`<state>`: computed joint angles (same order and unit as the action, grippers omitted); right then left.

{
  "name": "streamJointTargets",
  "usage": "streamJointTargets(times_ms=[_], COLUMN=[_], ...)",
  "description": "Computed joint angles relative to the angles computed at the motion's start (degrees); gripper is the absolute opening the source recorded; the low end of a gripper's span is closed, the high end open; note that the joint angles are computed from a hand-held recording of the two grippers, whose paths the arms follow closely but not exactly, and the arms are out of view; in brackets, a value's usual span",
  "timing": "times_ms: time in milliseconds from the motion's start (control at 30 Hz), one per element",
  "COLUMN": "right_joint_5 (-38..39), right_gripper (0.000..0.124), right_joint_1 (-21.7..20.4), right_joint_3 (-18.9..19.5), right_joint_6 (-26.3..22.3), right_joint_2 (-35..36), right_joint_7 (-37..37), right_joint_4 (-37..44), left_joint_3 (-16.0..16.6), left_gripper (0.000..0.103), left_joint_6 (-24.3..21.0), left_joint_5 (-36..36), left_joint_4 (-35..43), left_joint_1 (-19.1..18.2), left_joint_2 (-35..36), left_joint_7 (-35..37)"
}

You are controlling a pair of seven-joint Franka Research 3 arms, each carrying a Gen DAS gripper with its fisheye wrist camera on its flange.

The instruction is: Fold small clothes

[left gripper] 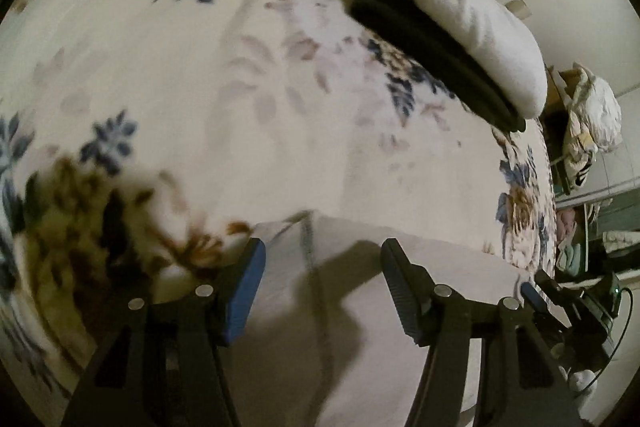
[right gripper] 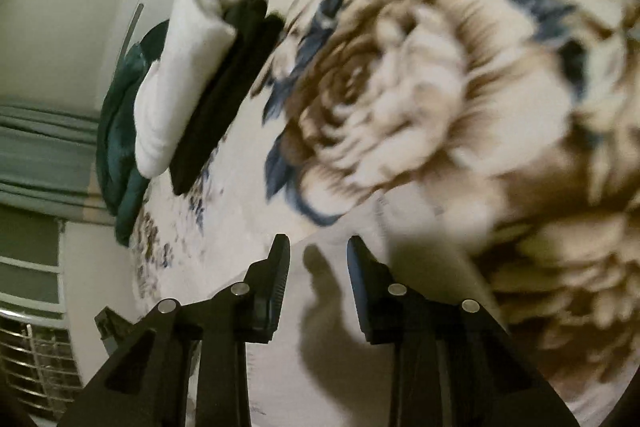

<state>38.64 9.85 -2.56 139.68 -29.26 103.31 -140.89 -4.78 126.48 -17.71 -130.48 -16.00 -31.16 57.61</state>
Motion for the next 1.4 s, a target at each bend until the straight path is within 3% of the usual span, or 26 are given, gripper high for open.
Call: streamJointTargets(times_ms=[133,233,333,500,633,833,867,900,967,1200,1400], right_joint_5=[-8.63,-11.03,-8.00,-0.92,4.65,12.86,13.12,13.26,11.78,5.90,3.25], right_gripper=[0.036,0.055,0.069,0.074,0.074,0.074,0.074,0.071,0.026,0.018,0.018], right_joint_1=[-4.67,-6.07,-5.48,-4.60,-4.40,-3.95,-3.95,-3.80,-3.74,-3.21,-2.10], right_joint_3=[1.89,0.76,-2.98,-6.60,-7.11,-5.76,-5.25,-4.74,-3.52,-0.68,-0.75], right_joint_6=[-2.90,-6.65,-10.74,-19.15,-23.07,-22.43,-22.26,-22.15,-22.48,-22.76,-23.88], right_joint_2=[-2.60,-3.50,-5.76,-7.75,-6.98,-3.21,-2.70,-2.08,-1.09,-1.12,5.07], right_joint_7=[6.24,7.95,5.30,-0.02,-4.16,-7.81,-7.93,-8.11,-7.43,-1.24,2.55], right_joint_4=[-0.23,0.48,0.33,-2.07,-4.47,-5.26,-5.07,-4.61,-3.19,3.85,18.62], left_joint_3=[-0.05,0.51,2.25,6.42,5.72,2.64,2.14,2.02,1.50,1.72,3.27], left_gripper=[0.058,0.058,0.059,0.061,0.061,0.059,0.042,0.018,0.017,0.015,0.015], left_joint_6=[-4.03,-5.43,-6.63,-3.04,-0.55,1.75,2.10,2.39,2.03,-1.44,-5.48], left_joint_5=[1.82,2.27,-0.18,-13.69,-18.94,-18.36,-17.52,-17.09,-15.15,-10.30,-9.44], left_joint_4=[0.50,-0.31,-2.34,-9.12,-9.96,-8.41,-7.91,-7.64,-6.22,4.03,20.79], left_joint_1=[1.38,1.74,0.77,-3.47,-4.82,-4.73,-4.72,-4.88,-4.65,-4.07,-1.52], left_joint_2=[-1.41,-5.08,-8.81,-11.80,-9.51,-6.68,-6.52,-6.38,-6.11,-1.81,8.09], left_joint_7=[-2.53,-3.23,-3.25,-2.08,-1.48,-1.42,-1.30,-1.01,-1.24,-1.27,3.75])
